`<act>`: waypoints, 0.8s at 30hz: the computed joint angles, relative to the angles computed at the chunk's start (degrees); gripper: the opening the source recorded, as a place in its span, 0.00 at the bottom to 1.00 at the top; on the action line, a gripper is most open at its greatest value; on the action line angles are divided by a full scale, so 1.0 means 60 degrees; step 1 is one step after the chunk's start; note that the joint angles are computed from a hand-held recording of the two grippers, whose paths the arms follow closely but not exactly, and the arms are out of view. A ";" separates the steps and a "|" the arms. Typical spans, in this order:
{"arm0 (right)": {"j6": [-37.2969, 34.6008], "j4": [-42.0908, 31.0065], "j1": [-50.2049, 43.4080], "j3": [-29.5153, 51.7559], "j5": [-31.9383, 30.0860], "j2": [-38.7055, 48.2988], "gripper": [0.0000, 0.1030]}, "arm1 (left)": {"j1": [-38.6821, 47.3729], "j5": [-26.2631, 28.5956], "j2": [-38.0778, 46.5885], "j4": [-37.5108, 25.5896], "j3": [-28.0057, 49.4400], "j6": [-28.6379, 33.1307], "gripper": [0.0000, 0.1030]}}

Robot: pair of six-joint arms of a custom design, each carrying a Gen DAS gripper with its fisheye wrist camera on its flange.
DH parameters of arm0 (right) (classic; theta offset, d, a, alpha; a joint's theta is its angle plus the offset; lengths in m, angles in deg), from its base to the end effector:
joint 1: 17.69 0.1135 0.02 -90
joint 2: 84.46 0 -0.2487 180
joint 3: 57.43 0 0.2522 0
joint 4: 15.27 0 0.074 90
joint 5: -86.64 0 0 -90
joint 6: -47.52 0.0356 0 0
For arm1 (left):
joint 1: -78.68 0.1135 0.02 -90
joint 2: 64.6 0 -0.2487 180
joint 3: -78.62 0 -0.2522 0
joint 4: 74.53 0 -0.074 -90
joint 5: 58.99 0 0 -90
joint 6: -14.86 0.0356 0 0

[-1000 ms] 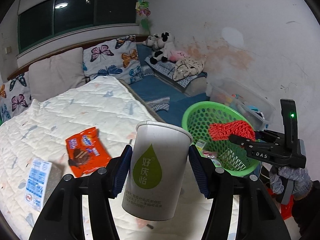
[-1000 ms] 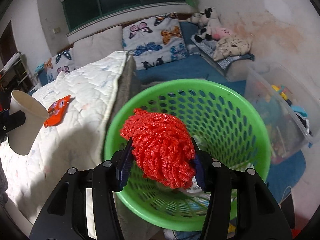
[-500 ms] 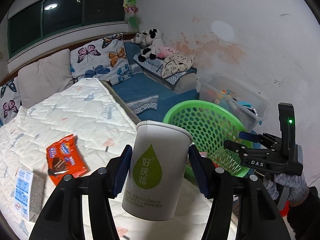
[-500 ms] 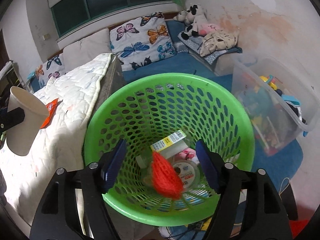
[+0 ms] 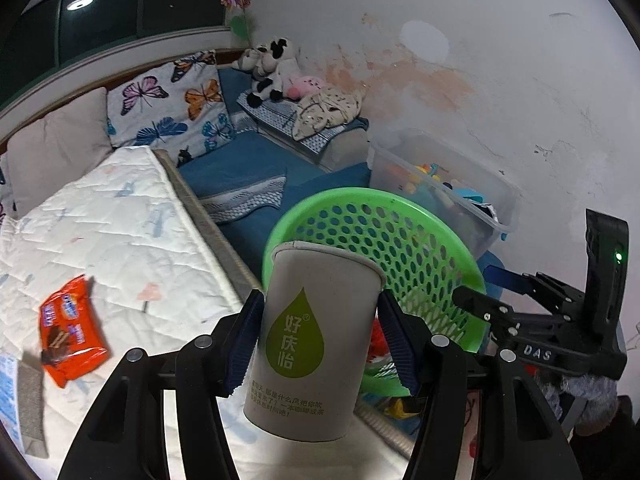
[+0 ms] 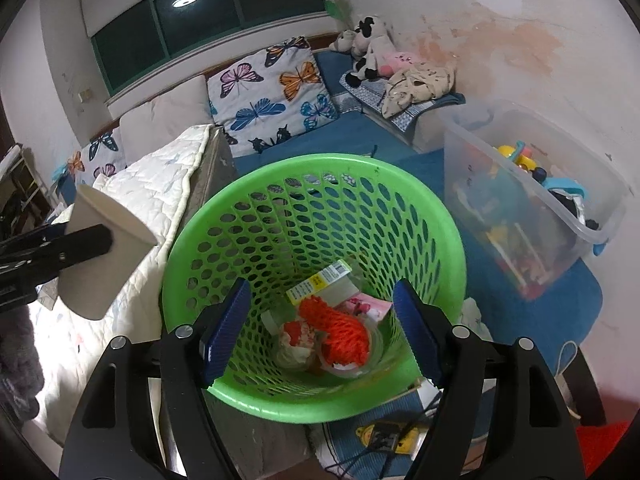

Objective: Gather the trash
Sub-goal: 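Lower the white paper cup into the basket and open the left gripper, then move both grippers back over the remaining items on the bed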

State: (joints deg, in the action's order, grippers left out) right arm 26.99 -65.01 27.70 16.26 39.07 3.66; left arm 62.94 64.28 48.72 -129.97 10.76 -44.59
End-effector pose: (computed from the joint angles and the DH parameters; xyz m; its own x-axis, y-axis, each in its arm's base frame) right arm 0.2276 0.1965 0.2090 -0.5204 0.4567 -0.7215 0.4801 0.8553 0.1951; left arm 0.4064 -0.1348 0.2500 -0.4292 0.5625 -0.7067 0.8540 0.5074 -0.1148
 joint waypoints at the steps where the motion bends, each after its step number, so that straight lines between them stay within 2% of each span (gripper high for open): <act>1: 0.0092 -0.0021 0.0049 -0.0055 0.0034 -0.0055 0.72 | -0.0107 -0.0052 0.0033 -0.0005 0.0016 -0.0027 0.55; 10: 0.0668 -0.0302 0.0395 -0.0340 0.0252 -0.0397 0.72 | -0.0794 -0.0384 0.0233 0.0016 0.0026 -0.0239 0.56; 12: 0.0795 -0.0346 0.0442 -0.0434 0.0279 -0.0480 0.72 | -0.0857 -0.0452 0.0297 -0.0008 0.0032 -0.0268 0.59; 15: 0.0965 -0.0360 0.0488 -0.0573 0.0283 -0.0572 0.72 | -0.0849 -0.0443 0.0278 0.0073 -0.0063 -0.0310 0.63; 24: 0.1005 -0.0307 0.0622 -0.0486 0.0312 -0.0511 0.72 | -0.0576 -0.0168 0.0072 -0.0041 -0.0201 -0.0203 0.64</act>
State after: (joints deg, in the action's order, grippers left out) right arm 33.02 -66.85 31.43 13.34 40.94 0.59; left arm 59.48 63.28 49.15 -130.22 9.56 -45.81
